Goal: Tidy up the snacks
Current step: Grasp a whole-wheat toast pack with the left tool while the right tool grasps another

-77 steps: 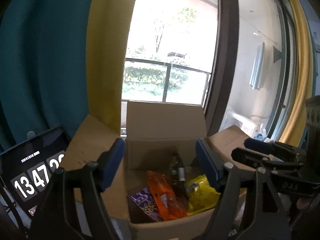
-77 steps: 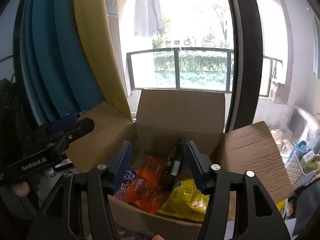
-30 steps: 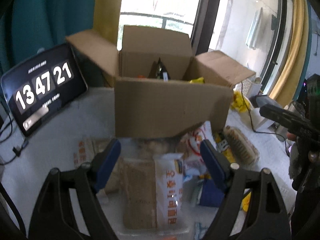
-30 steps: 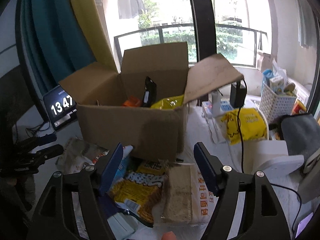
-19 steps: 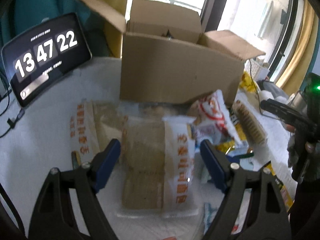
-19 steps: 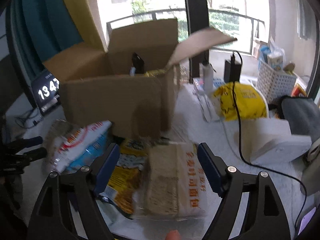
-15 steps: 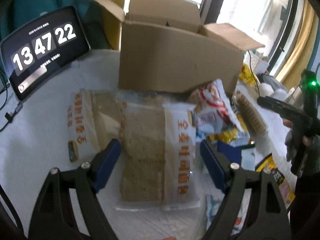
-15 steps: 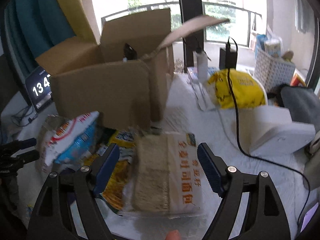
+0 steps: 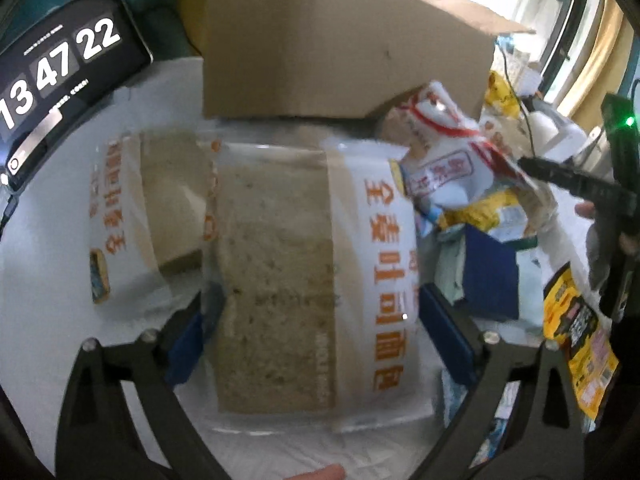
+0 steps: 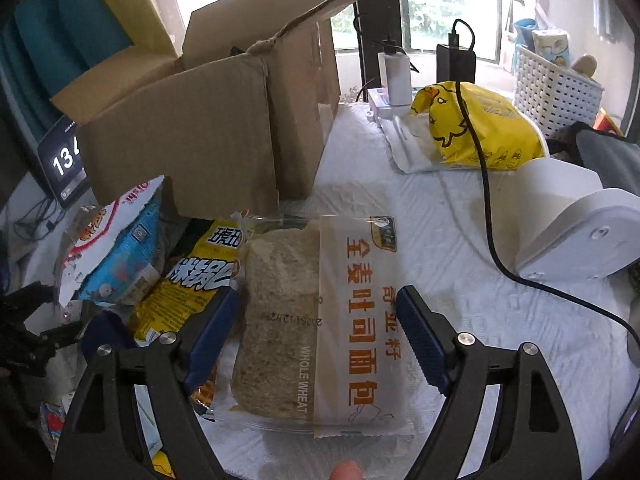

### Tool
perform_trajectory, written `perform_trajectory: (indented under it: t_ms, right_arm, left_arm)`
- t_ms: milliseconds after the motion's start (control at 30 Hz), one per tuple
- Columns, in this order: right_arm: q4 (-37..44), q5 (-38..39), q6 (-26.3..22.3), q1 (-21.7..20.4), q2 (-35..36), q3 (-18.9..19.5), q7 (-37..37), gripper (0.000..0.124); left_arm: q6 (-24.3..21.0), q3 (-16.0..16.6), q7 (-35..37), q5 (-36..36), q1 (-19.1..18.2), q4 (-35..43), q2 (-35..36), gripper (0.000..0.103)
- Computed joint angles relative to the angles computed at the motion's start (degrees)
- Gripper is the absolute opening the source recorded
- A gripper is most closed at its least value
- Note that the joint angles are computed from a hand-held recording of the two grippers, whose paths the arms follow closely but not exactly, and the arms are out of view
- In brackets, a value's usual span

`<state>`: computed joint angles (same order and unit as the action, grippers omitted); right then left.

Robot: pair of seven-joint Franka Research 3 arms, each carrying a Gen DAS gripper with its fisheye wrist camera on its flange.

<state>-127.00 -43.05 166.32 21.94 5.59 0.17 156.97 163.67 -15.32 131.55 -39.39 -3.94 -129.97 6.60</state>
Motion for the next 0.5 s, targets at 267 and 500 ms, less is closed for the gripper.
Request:
perform_trajectory:
  t_ms: [267,500]
  right_arm:
    - [0.8,-1.7,-2.3,0.7,0.2,0.1,0.9,0.08]
    - [-0.1,-7.0,-5.5,-0.4,-2.0,0.7,7.6,0.023]
  left_arm:
    - [-1.1,0.2,6.0,-7.1,0.8,-0.3,-1.3,0.078]
    - [-0.5,1.2,10.4,-11.9,-0.9,-1.2,-3.1,0.07]
